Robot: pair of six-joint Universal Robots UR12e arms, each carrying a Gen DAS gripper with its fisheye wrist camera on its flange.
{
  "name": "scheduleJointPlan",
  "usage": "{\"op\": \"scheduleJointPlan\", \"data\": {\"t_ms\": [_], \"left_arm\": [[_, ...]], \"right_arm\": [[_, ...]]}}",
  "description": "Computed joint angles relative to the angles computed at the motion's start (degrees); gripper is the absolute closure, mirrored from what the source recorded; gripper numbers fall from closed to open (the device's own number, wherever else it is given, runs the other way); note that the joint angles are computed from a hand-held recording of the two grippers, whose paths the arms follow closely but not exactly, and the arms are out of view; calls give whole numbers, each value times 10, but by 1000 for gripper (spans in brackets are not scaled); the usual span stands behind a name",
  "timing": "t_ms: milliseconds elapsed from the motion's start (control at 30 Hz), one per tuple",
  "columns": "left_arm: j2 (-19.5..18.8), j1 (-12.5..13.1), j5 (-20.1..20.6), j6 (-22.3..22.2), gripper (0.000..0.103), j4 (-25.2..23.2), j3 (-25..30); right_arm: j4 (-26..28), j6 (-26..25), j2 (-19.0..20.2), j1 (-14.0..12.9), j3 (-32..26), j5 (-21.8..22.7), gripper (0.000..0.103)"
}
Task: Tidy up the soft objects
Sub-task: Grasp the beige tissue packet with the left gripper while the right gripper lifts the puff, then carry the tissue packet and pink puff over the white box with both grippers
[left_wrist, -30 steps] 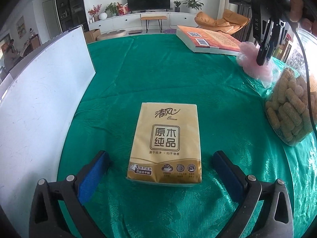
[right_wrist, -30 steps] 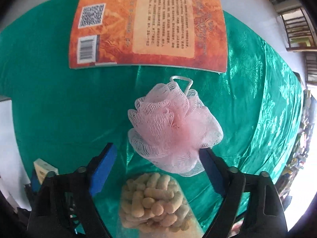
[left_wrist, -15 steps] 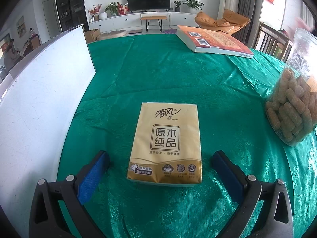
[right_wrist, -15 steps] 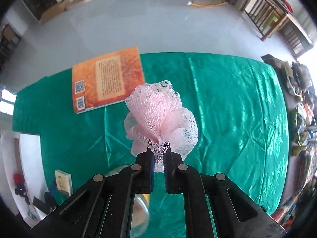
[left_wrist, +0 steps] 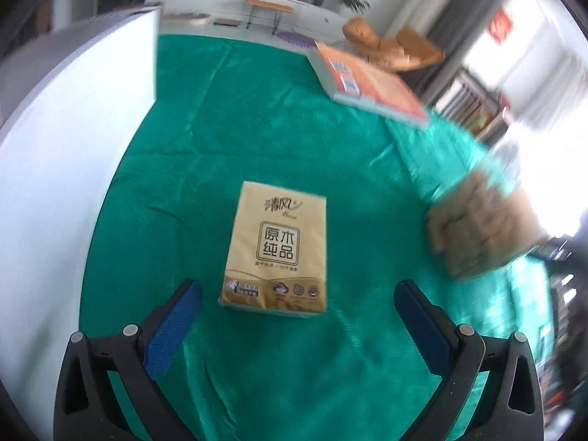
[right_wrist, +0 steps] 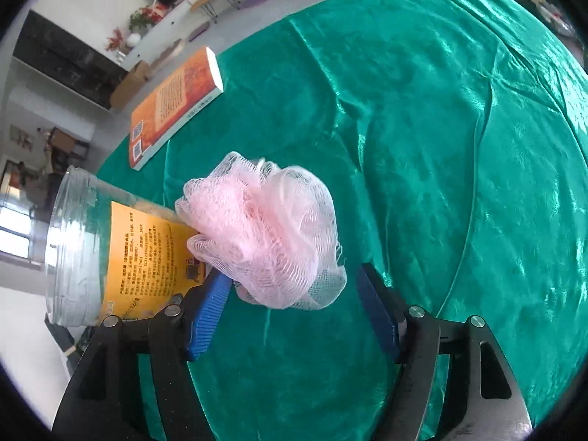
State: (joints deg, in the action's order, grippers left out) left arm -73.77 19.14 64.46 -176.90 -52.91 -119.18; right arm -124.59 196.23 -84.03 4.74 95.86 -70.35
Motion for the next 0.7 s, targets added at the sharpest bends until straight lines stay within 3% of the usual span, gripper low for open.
{"op": "scheduleJointPlan", "data": {"t_ms": [100,200,300,333,367,400,433,567,700], "left_arm": [[-1,-5,25,9,0,-4,5],[-16,-34,81,26,0,-3,15],[-34,-65,152,36,0,36,20],[-41,-74,171,39,10,50,21],[-44,-74,167,45,28,63,19],[-49,-76,166,54,51,58,23],[-50,-78,169,59,51,63,23],[-27,-57,92,41,51,51,29],[11,-35,52,50,51,34,46]], "right_arm": [[-5,-34,-1,5,-10,-26,28],[-11,-50,10,7,-15,-4,28],[-8,-64,28,19,-16,1,28],[3,-69,34,24,-18,-10,34],[4,-60,36,31,-18,-34,44],[-2,-46,35,34,-14,-45,83],[-15,-25,32,33,-7,-42,85],[-72,12,3,28,9,-71,86],[-111,-1,-29,39,-6,-131,86]]}}
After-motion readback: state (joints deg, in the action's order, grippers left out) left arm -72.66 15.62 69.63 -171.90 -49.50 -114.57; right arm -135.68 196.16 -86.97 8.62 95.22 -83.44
